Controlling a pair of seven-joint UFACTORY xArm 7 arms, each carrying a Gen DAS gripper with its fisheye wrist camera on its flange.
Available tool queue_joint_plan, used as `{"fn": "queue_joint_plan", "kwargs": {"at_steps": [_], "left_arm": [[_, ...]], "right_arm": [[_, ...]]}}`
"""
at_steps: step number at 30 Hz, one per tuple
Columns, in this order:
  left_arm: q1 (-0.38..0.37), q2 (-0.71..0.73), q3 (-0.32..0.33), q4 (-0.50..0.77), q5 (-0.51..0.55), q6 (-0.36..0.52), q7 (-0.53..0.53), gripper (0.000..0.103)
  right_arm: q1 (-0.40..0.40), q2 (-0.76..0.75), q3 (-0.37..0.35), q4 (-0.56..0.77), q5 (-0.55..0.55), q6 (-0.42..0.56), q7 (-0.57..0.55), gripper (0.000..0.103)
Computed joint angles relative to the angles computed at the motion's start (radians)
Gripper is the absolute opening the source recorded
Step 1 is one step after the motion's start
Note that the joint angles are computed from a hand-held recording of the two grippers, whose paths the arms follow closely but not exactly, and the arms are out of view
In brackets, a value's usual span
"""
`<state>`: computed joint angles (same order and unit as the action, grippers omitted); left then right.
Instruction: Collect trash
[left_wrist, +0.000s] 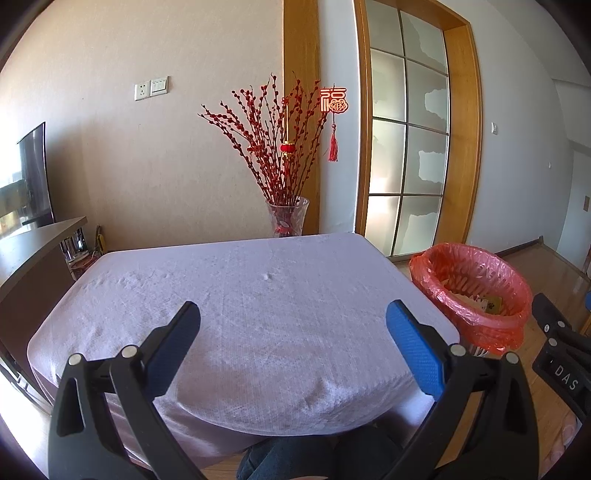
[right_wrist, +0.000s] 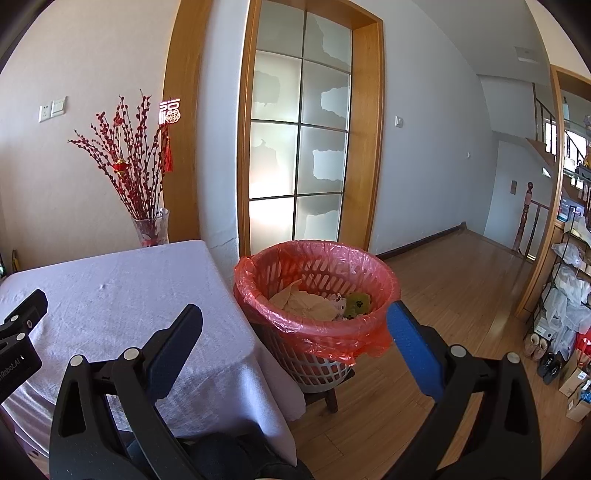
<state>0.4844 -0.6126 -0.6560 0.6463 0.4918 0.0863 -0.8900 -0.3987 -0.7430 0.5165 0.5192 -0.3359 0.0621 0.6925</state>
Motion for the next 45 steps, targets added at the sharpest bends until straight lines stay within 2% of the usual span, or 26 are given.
{"fn": "queue_joint_plan", "kwargs": {"at_steps": [45], "left_arm": [[-0.011, 0.015, 0.008, 0.004, 0.026, 0.009, -0.026, 0.099]], "right_arm": [[0.028, 0.041, -0.023, 0.022, -0.043, 0.037, 0.028, 0.099]]}}
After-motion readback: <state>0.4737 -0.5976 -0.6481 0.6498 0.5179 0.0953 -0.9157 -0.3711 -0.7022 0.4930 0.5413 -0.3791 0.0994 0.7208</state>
